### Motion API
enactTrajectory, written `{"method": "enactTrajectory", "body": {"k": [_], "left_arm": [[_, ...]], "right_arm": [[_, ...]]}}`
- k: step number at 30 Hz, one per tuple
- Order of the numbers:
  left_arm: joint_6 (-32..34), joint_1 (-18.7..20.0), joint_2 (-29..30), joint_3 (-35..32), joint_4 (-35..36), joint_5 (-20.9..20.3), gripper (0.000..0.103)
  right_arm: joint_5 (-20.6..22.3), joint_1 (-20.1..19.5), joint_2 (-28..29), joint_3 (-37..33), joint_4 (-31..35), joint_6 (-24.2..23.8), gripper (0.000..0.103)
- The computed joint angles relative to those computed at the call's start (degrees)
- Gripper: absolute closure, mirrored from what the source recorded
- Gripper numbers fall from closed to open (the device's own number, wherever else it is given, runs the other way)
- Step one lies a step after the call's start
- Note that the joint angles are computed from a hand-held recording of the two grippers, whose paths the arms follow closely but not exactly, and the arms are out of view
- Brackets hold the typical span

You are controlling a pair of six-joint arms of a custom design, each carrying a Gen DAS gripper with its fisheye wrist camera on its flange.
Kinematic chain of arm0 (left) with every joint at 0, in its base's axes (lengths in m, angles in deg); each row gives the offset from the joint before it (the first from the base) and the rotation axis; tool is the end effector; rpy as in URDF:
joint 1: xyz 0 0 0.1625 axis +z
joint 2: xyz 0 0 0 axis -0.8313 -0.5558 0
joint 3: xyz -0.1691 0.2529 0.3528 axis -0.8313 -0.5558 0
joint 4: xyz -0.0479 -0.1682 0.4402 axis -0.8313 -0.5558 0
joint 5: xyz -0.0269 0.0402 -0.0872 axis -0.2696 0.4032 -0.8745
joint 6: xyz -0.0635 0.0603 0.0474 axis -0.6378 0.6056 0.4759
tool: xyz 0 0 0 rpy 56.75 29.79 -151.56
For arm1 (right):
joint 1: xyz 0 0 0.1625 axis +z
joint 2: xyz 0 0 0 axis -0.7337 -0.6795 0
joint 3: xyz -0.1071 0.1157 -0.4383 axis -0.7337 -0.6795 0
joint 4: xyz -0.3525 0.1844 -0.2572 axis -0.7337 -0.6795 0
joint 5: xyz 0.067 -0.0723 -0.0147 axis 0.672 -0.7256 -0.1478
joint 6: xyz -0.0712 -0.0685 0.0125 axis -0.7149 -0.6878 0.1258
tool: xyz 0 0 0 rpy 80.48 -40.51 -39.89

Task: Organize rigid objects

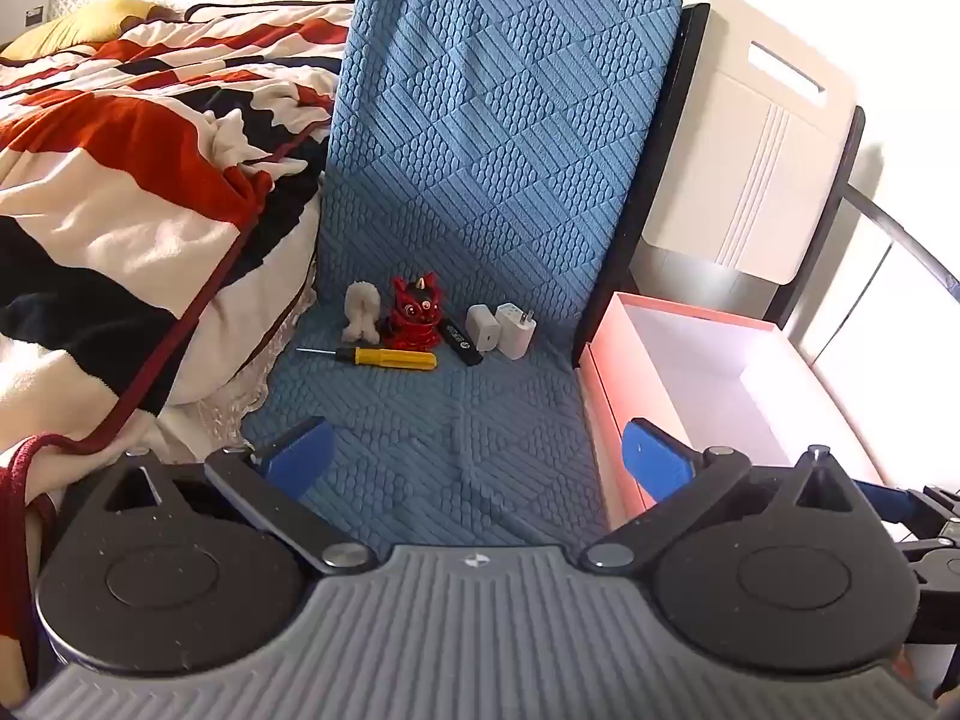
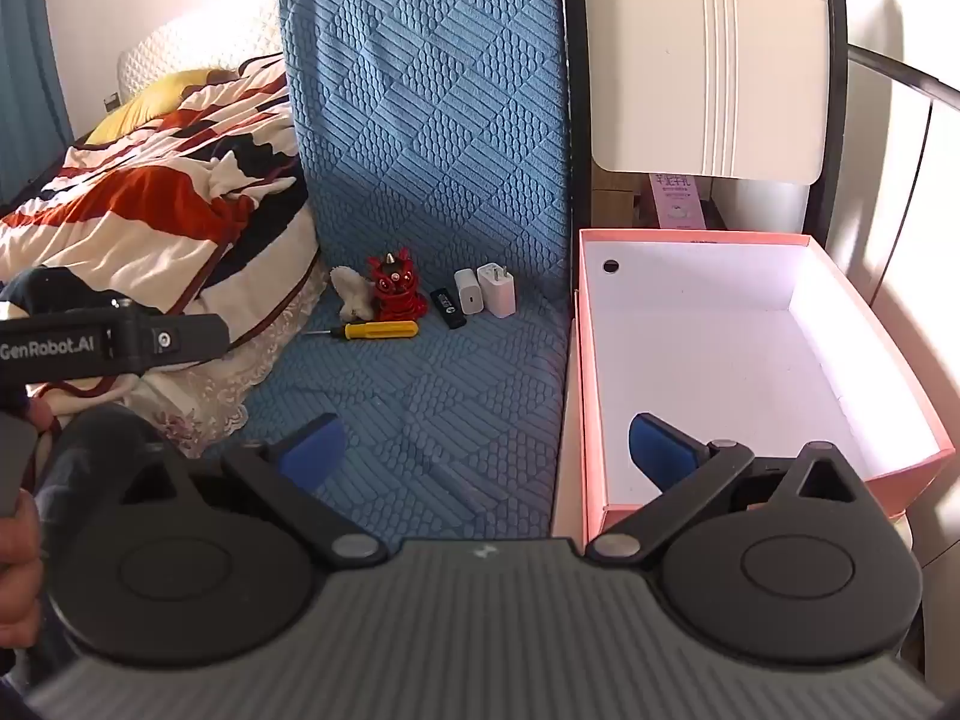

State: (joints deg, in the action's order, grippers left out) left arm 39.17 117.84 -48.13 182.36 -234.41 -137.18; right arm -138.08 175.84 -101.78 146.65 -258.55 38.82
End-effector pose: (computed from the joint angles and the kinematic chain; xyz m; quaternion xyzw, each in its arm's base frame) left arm -0.0581 -0.4978 0.3959 0.2186 0.8843 -0.3580 0.2049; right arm 0.4104 -0.4311 -0.0154 0.1280 -0.8331 0.4396 0.3103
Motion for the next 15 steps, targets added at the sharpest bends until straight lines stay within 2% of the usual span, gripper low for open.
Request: {"method": "enactTrajectory", "body": {"k": [2,11,15], "left_arm": [[0.5,-0.1,0.1,0.2,-0.8,0.3,0.000],[-0.8,-1.9,-0.3,1.1,-1.5,2.0,0.000],[-0.8,-0.7,-1.6,0.5,-0.3,-0.2,0.000]], "right_arm": [[-1.0,0.2,-0.3,-0.1,1.7,0.4,0.000],[-1.3,0.8,0.3,-0.2,1.3,0.9,0.000],[-1.1,1.1,-0.1,0.0,2.0,1.6,0.000]]}}
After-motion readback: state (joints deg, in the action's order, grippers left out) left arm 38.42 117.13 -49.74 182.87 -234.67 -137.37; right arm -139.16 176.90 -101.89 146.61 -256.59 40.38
